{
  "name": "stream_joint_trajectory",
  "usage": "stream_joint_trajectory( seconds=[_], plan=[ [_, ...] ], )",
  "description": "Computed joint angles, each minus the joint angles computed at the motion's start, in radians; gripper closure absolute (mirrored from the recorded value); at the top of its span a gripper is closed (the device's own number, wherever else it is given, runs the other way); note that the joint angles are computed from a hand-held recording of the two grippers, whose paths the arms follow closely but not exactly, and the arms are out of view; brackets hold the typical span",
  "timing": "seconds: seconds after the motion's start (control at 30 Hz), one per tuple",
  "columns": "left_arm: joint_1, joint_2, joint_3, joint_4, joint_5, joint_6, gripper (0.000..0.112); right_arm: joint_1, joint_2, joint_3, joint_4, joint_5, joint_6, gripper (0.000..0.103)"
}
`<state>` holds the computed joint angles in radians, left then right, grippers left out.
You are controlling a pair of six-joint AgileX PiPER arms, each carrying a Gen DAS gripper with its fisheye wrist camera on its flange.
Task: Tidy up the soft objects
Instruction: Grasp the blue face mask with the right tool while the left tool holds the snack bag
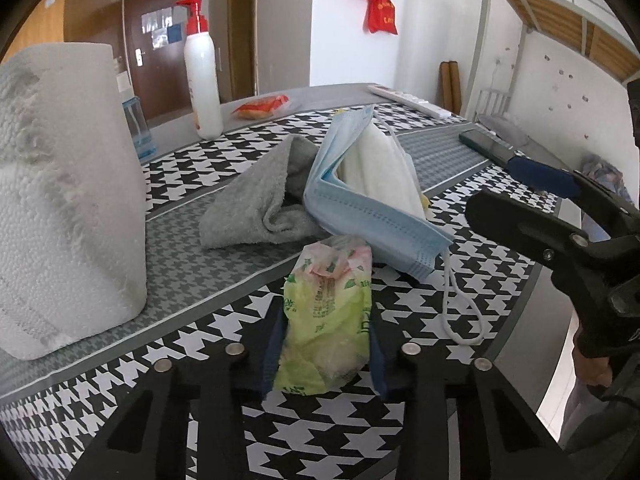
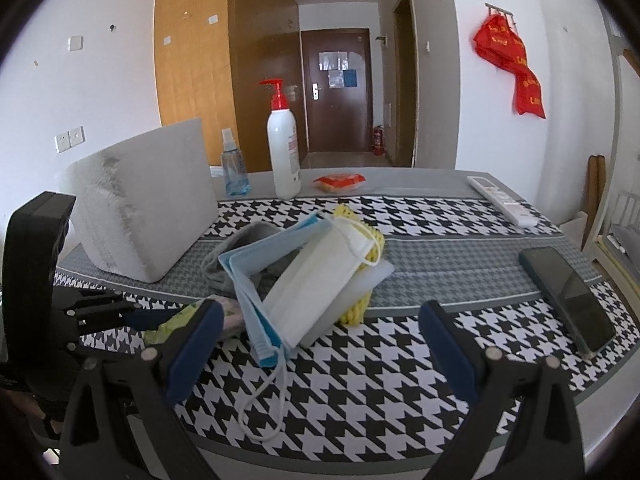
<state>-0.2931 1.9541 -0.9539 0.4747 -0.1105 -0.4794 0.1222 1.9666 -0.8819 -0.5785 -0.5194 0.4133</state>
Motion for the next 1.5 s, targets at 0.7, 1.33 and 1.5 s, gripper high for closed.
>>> stream_joint_trajectory(
  seconds=[0.7,1.33,1.5],
  plan=[
    [0.067,-0.136,0.202,-0.38,-0.144,0.344,0.079,0.109,0.018,-0.11,-0.084,0.133,0.043,0.004],
    [0.093,-0.133,0.195,-0.411,-0.147,0.352,0.079,0.137,0.1,-0.274,-0.6,0.238,0.518,0.039],
    [0.104,-0.124,0.183,-0.35,-0.142,0.293,0.079,0.138,0.116,-0.303,-0.73,0.249,0.65,0.057]
  ],
)
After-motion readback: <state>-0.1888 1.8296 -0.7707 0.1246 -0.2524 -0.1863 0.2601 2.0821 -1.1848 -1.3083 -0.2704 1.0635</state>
